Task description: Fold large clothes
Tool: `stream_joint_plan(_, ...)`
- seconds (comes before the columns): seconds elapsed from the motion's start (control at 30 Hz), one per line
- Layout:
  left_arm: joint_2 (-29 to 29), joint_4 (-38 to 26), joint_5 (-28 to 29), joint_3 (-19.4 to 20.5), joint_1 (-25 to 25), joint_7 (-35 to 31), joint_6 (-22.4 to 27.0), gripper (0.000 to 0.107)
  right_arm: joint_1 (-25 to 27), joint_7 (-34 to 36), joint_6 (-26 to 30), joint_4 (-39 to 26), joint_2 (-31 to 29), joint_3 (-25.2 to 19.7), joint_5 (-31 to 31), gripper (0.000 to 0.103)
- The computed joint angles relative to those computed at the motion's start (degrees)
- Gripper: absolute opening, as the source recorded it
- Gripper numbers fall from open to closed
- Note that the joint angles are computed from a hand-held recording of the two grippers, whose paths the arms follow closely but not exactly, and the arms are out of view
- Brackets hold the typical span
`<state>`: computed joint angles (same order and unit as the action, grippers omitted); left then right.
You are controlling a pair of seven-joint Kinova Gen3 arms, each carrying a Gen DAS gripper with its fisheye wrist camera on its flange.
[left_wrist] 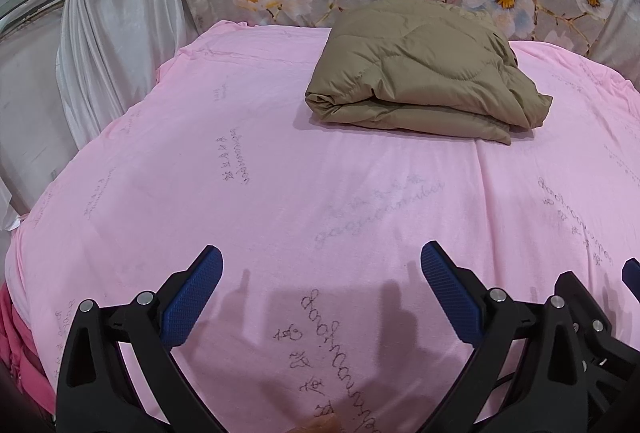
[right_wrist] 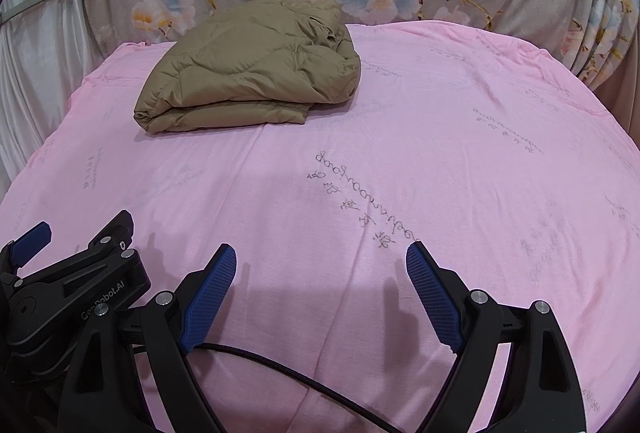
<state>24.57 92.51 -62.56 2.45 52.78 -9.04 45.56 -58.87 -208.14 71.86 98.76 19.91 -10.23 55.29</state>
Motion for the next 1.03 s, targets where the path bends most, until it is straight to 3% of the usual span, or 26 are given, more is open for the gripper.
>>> stream_joint_plan(1.03,0.22,0.12,-0.42,-0.23,0.03,-0.25,-0.09,0.096,-0.20,0.24,0.61,-0.56,0.43,0.21,-0.40,0.085)
